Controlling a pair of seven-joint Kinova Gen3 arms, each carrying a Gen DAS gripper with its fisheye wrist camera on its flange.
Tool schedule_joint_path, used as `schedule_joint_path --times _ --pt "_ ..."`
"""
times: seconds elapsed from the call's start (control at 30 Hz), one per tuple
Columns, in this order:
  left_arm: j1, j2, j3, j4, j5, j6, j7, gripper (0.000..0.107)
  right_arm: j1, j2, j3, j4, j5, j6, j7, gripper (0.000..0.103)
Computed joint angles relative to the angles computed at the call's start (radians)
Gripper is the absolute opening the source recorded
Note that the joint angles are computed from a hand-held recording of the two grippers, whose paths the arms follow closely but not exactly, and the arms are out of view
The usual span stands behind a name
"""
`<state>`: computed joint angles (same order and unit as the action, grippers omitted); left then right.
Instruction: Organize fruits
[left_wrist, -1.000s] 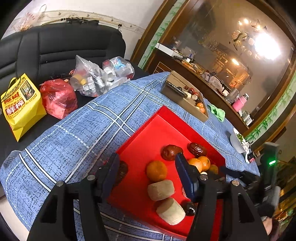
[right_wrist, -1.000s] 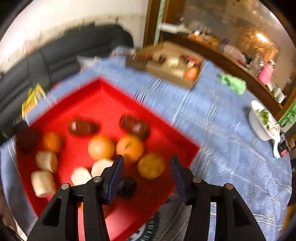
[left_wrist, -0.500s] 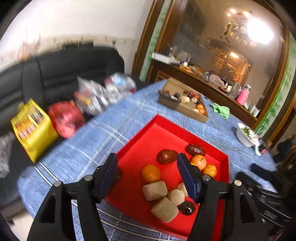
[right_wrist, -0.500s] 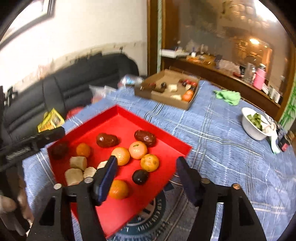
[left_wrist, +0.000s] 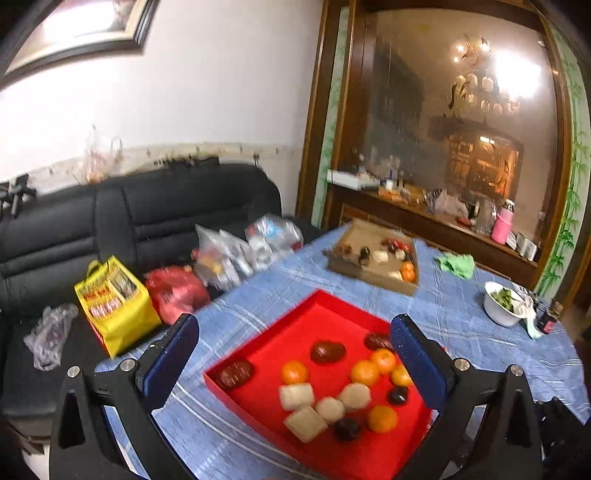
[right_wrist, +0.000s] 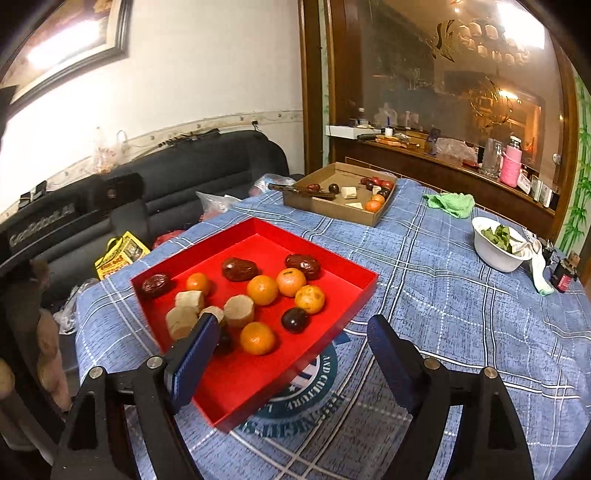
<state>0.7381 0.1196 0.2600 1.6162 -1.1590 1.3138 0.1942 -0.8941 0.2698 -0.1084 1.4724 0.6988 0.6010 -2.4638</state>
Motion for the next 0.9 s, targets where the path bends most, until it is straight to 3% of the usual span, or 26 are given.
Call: schedule_joint_path --times 0.1,0.2,0.37,0.6,0.9 --pt "0.007 0.018 0.003 -0.037 0.030 0.018 -0.006 0.103 0.003 -0.025 -0.001 0.037 0.009 -0.025 -0.010 0.089" --pt "0.044 0.074 -0.005 -0.112 0.041 0.105 -0.040 0.103 0.014 -0.042 -0.006 0.065 0.017 -0.042 -0.020 0.090" --pt "0.106 0.144 -0.047 -0.186 0.044 0.165 -0.107 0.103 0.036 -0.063 -0.014 0.100 0.023 -0.066 -0.047 0.091" --pt "0.134 0.184 -0.092 -0.237 0.094 0.137 -0.205 0.103 0.065 -0.070 -0.026 0.119 0.017 -0.069 -0.055 0.092" --pt "0.134 0.193 -0.124 -0.243 0.148 0.087 -0.250 0.103 0.076 -0.053 -0.028 0.105 -0.020 -0.056 -0.023 0.092"
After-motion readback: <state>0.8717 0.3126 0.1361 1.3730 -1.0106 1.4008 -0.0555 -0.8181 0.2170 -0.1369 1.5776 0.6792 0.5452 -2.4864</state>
